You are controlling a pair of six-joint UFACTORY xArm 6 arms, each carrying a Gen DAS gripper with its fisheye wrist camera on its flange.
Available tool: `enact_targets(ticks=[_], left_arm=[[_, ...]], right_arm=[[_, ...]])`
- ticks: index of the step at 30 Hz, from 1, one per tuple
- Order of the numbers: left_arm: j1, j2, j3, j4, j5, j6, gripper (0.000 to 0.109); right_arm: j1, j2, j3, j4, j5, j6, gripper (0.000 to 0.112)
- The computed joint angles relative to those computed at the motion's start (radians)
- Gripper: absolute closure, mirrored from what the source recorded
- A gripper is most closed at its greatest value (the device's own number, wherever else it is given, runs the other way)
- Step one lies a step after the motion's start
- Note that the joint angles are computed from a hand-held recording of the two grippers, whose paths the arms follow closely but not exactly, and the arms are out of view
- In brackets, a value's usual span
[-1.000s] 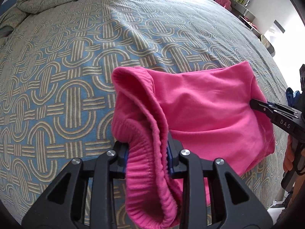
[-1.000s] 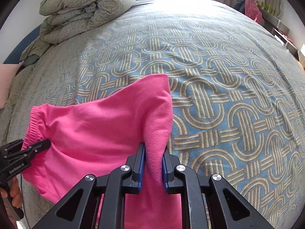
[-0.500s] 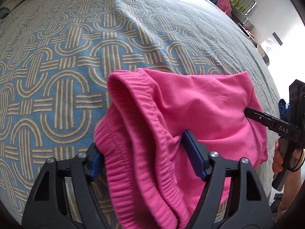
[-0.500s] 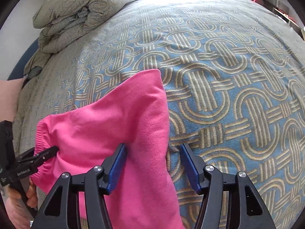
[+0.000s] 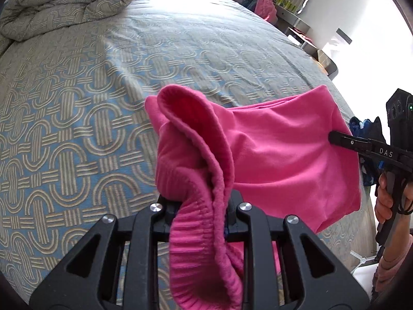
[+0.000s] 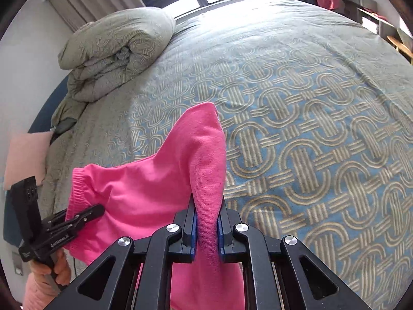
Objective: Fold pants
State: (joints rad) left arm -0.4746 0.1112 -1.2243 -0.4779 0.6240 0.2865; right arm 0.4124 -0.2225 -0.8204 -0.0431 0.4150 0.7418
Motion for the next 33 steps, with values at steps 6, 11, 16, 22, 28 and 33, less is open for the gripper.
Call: enact_targets(ticks=[6,11,16,22,28,33], left_arm=[[-0.117,0.033,-0.078,-0.089,0.032,0.064,0.083],[-0.25,0.209,-0.288,-0.062,0.059,0.04,0.083],[-0.349,0.477,-0.635,0.097,0.156,-0.074,0.076],[-0.346,0.446,-0.536,0.236,0.134,-0.211,0.05],[-0.339,0.203,-0.233,0.373,-0.029,-0.315,0.041],[-0.359,0.065,-0.128,0.513,-0.093,-0.407,0.041]], right_arm=[[-0.062,-0.336,0.163,-0.165,0.178,0.117,0.101],[-0.192,-0.567,0.292,-0.197,0.332,0.129,0.101],[-0.422,-0.677,0.398,-0.099,0.412,0.005,0.1],[-0.549,-0.684,0.486,-0.146,0.491,0.037,0.079],[-0.28,-0.738,0.421,-0.479,0.685,0.307,0.077],[0.063,-0.728,0.298,-0.604,0.886,0.566,0.07]])
